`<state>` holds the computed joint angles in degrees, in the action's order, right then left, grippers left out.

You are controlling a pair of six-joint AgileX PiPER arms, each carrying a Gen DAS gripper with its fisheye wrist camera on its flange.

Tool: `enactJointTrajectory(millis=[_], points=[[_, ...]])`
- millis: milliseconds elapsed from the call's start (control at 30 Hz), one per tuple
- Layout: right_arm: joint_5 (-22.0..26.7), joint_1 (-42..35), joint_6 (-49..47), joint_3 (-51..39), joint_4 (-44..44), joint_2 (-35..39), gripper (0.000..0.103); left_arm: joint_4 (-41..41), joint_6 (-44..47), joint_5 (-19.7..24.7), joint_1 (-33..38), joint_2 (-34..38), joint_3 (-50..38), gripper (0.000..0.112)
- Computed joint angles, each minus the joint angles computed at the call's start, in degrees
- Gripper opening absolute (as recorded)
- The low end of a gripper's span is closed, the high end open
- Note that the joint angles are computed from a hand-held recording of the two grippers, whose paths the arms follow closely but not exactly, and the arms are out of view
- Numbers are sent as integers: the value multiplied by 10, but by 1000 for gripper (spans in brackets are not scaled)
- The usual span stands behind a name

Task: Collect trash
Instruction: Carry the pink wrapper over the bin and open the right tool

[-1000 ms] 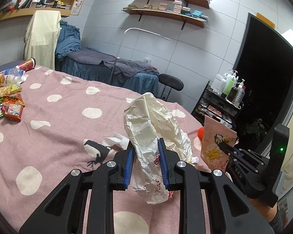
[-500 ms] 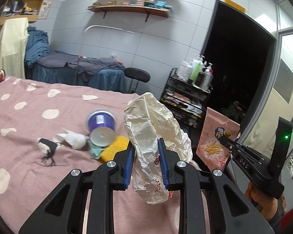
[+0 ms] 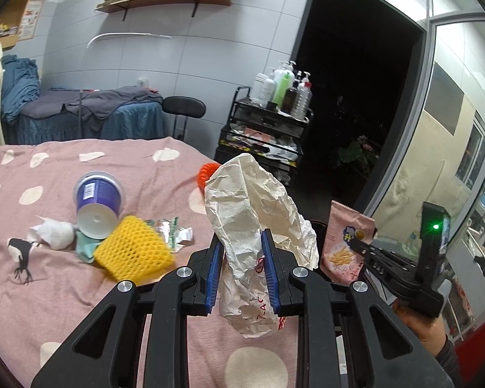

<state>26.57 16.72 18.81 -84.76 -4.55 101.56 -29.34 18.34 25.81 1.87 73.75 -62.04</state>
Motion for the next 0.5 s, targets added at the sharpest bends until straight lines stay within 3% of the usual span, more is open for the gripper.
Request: enactJointTrajectory(millis=[333, 433, 500], points=[[48, -36, -14, -36, 54, 87, 2, 34, -19, 7, -48, 44, -26, 24], [52, -45, -22, -35, 74, 103, 7, 57, -41, 6, -63, 56, -33, 24], [53, -48, -28, -36, 82, 111, 17, 61, -46, 10, -68, 64, -38, 24]])
